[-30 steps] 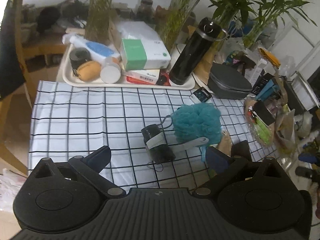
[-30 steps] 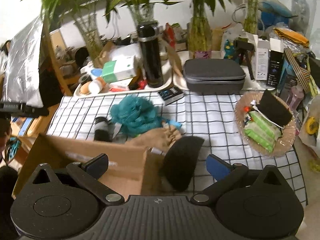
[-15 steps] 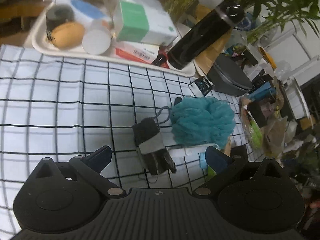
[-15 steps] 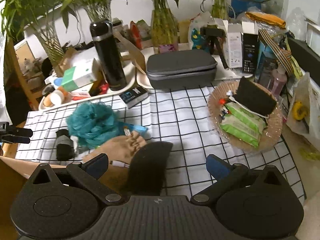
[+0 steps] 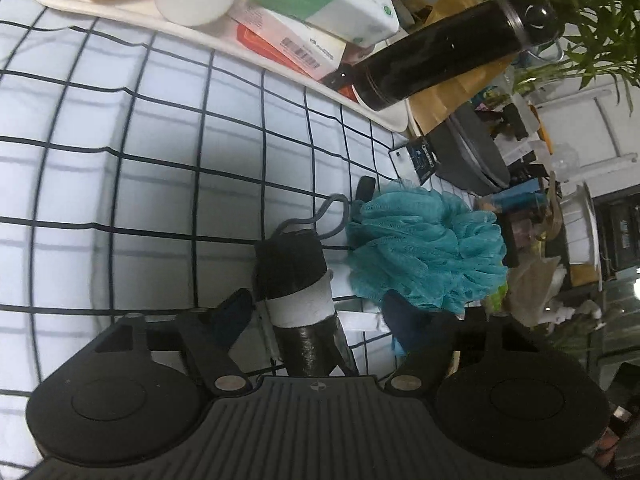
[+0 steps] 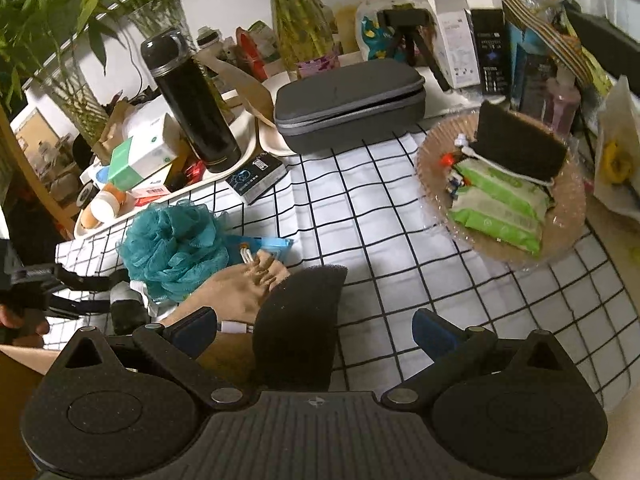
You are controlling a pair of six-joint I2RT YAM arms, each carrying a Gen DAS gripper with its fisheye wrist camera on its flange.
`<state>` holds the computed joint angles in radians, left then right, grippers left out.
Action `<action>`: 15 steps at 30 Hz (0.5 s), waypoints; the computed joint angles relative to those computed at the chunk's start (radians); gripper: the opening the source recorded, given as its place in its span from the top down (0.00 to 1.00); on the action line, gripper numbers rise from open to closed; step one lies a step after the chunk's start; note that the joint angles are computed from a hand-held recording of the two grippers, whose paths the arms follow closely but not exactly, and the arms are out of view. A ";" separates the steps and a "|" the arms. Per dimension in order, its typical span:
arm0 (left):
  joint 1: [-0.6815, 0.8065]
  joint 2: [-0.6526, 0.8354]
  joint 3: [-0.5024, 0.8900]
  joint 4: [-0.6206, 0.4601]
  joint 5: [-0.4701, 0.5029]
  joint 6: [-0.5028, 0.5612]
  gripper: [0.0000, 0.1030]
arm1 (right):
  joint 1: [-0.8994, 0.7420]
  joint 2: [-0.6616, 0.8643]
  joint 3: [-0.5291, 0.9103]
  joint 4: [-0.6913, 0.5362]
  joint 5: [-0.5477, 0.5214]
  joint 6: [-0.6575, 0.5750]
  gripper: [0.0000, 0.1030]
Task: Organize soft objects
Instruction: 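Close the left gripper on the black cylinder with the white band, then close the right gripper on the black foam sponge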
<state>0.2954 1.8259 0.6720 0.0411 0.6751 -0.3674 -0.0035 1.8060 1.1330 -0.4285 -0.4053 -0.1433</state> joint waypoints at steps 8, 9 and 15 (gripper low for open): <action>0.003 0.017 -0.049 0.108 -0.013 -0.049 0.65 | -0.005 0.013 0.009 0.000 0.017 0.015 0.00; 0.002 0.011 -0.051 0.108 -0.019 -0.045 0.66 | -0.005 0.016 0.012 -0.002 0.021 0.014 0.00; -0.007 -0.058 -0.082 0.113 -0.049 -0.030 0.66 | 0.001 0.041 0.032 -0.009 0.026 0.002 0.00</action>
